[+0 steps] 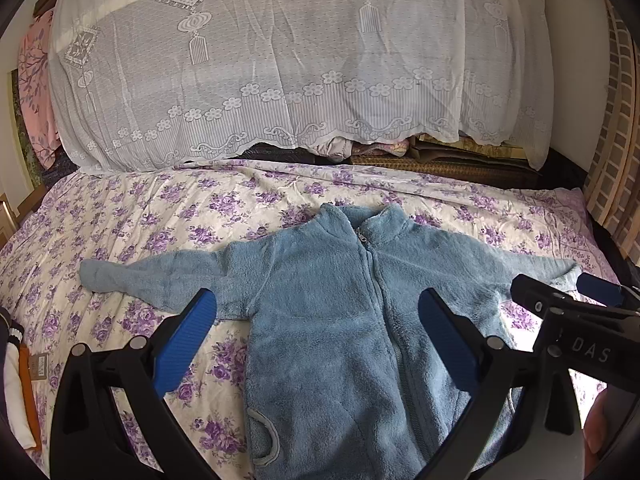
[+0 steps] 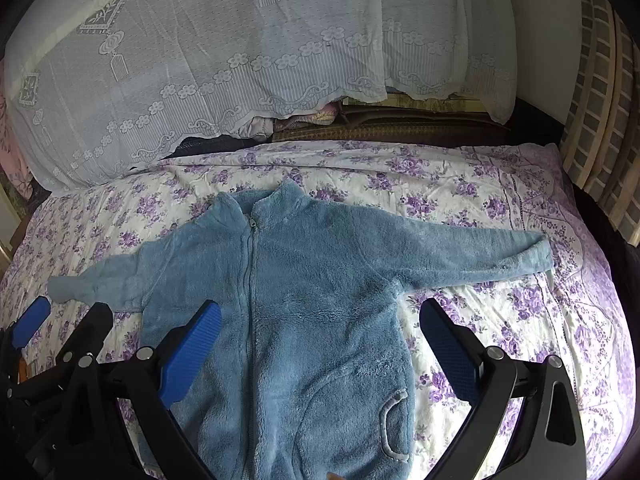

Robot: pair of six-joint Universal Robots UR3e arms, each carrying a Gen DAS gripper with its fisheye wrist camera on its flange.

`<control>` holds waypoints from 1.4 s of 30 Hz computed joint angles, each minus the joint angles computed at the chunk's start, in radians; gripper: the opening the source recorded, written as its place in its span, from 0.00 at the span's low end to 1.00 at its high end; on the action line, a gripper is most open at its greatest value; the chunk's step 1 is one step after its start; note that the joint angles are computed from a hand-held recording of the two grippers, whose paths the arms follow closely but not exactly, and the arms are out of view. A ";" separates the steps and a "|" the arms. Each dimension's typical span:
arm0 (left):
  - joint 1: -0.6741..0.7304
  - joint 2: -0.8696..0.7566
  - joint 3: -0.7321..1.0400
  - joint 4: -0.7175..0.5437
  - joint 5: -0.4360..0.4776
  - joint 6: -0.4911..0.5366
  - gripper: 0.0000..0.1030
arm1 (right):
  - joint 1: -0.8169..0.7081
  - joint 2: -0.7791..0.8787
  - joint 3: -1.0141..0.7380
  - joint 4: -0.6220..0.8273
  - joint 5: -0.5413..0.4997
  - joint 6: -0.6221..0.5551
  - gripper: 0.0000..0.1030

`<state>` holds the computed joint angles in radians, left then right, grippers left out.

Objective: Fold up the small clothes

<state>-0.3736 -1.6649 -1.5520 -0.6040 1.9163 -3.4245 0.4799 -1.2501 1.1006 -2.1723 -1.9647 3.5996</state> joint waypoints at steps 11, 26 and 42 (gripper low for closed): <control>-0.001 0.000 0.003 -0.002 0.003 0.000 0.95 | -0.002 -0.002 -0.003 0.006 0.004 0.001 0.97; -0.006 0.000 -0.002 0.004 0.008 -0.001 0.95 | -0.005 -0.013 0.030 -0.014 0.007 0.000 0.97; 0.223 -0.101 0.003 -0.060 -0.217 0.006 0.96 | -0.324 -0.185 0.561 -0.501 0.468 -0.027 0.97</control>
<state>-0.1507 -1.7663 -1.5494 -0.6641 1.6989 -3.4181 0.1560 -1.4354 1.6614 -2.6732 -1.4968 3.5731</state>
